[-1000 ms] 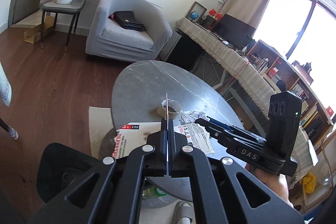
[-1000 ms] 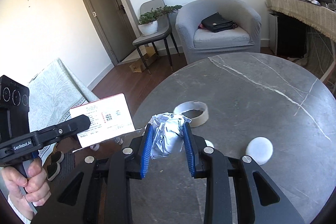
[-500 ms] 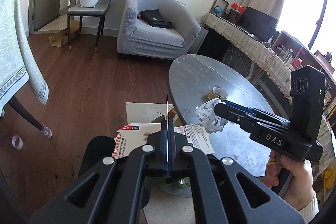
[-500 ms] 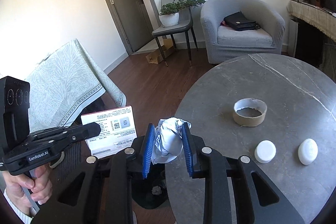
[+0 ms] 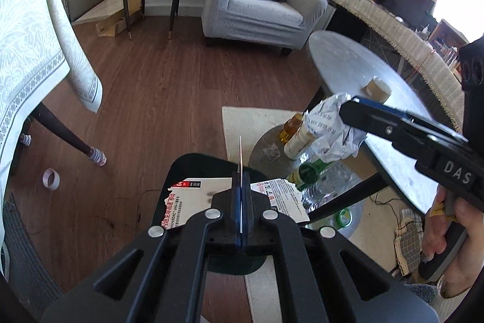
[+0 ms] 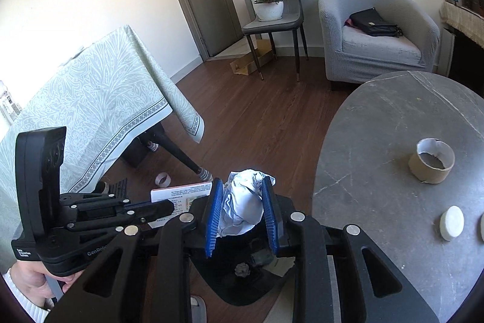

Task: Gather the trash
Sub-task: 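Carry the card and crumpled paper to the green bin with both tools, then open both tools over the green bin to drop the card and paper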

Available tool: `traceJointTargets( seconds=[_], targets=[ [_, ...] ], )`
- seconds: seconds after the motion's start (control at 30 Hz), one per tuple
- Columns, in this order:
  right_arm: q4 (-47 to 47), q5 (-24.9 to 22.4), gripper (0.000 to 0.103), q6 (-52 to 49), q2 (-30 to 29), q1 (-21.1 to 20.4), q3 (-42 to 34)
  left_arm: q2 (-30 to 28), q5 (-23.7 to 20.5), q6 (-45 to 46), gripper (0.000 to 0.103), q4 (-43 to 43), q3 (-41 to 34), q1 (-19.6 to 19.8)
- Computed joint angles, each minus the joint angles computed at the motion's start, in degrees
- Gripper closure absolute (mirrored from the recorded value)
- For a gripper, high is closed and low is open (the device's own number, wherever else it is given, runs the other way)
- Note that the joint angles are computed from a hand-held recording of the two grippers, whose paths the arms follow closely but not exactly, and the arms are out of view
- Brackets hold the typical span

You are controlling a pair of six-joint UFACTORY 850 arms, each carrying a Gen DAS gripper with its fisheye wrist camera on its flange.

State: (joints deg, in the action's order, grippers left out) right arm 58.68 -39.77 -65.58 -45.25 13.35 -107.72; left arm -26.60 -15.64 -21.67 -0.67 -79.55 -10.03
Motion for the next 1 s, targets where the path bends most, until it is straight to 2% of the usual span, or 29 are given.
traceJointTargets(
  seconds=[0.1,0.17,0.2,0.23,0.4,0.53,0.87,1.0],
  targets=[
    [-2.06,0.43,0.077,0.67,-0.27,0.88,-0.09,-1.11,-2.7,1.63,0.1,-1.46,-0.53,0.46],
    [-3.12,0.45,0.077,1.24,-0.53,1.3,-0.21,-1.28,-2.97,-0.39,0.089,-0.02,-0.34,0.57],
    [-3.56,0.44,0.077,1.45,-0.67,1.45,-0.34,-1.05,-2.47,1.84,0.077,-2.25,0.12,0.93],
    [-4.0,0.47,0.077,1.74,-0.79,1.66,-0.45,-0.92,-2.2,1.67,0.076,-2.11,0.19,0.9],
    [-7.08,0.21,0.077,3.65,-1.76,2.76,-1.4,0.57,-1.31,-1.11,0.076,-0.34,1.39,1.5],
    [-9.6,0.01,0.077,5.17,-2.71,3.75,-2.05,2.33,0.14,-6.86,0.075,4.47,2.26,1.34],
    [-18.11,-0.25,0.077,10.74,-5.3,6.24,-3.89,6.49,3.1,-26.06,0.077,23.53,3.93,0.32],
    [-21.52,-0.53,0.077,12.55,-6.17,7.06,-4.23,7.47,3.82,-31.17,0.083,28.74,4.21,0.08]
  ],
)
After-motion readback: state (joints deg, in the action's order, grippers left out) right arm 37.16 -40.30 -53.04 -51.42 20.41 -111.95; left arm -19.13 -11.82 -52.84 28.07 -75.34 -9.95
